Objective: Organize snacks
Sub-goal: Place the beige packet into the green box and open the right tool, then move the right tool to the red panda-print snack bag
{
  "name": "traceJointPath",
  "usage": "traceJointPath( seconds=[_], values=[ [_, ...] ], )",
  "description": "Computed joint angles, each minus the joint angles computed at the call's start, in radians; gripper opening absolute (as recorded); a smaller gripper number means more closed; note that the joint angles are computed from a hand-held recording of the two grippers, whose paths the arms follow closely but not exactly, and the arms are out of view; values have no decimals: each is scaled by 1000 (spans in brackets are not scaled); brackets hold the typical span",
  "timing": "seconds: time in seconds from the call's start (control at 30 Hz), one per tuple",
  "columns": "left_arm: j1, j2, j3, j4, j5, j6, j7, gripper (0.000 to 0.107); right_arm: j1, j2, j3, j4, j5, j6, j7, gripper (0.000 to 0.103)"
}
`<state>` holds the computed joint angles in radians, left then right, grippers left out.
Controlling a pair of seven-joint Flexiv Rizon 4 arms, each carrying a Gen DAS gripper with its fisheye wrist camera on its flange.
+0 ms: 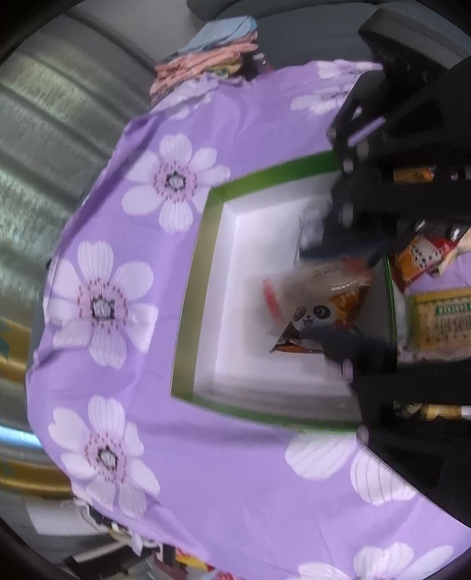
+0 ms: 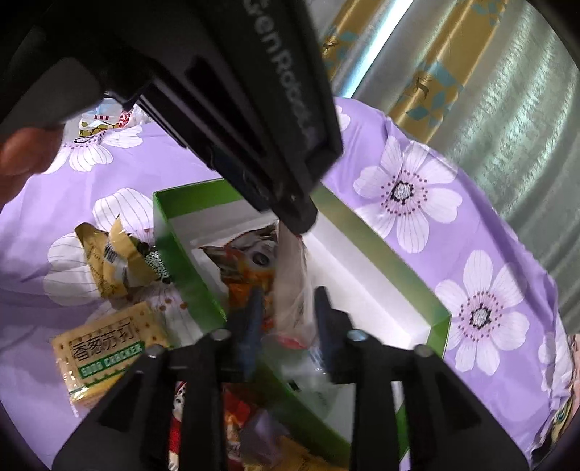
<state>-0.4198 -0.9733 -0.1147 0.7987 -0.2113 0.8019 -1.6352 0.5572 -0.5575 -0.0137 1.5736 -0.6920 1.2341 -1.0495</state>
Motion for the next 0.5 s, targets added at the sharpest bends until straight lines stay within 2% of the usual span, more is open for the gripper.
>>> traceJointPath(
  seconds=[0.07, 0.23, 0.5],
  values=[
    [-7, 35, 24, 55, 26, 51, -21, 84, 1, 22, -3, 27, 5, 18, 33, 48],
    [-20, 120, 65, 178, 95, 131, -44, 84, -9, 95, 14, 115, 41, 49, 137, 54],
    [-40, 243, 106, 389, 200, 230, -84, 84, -21, 175, 58, 204, 66, 20, 265, 55]
  ],
)
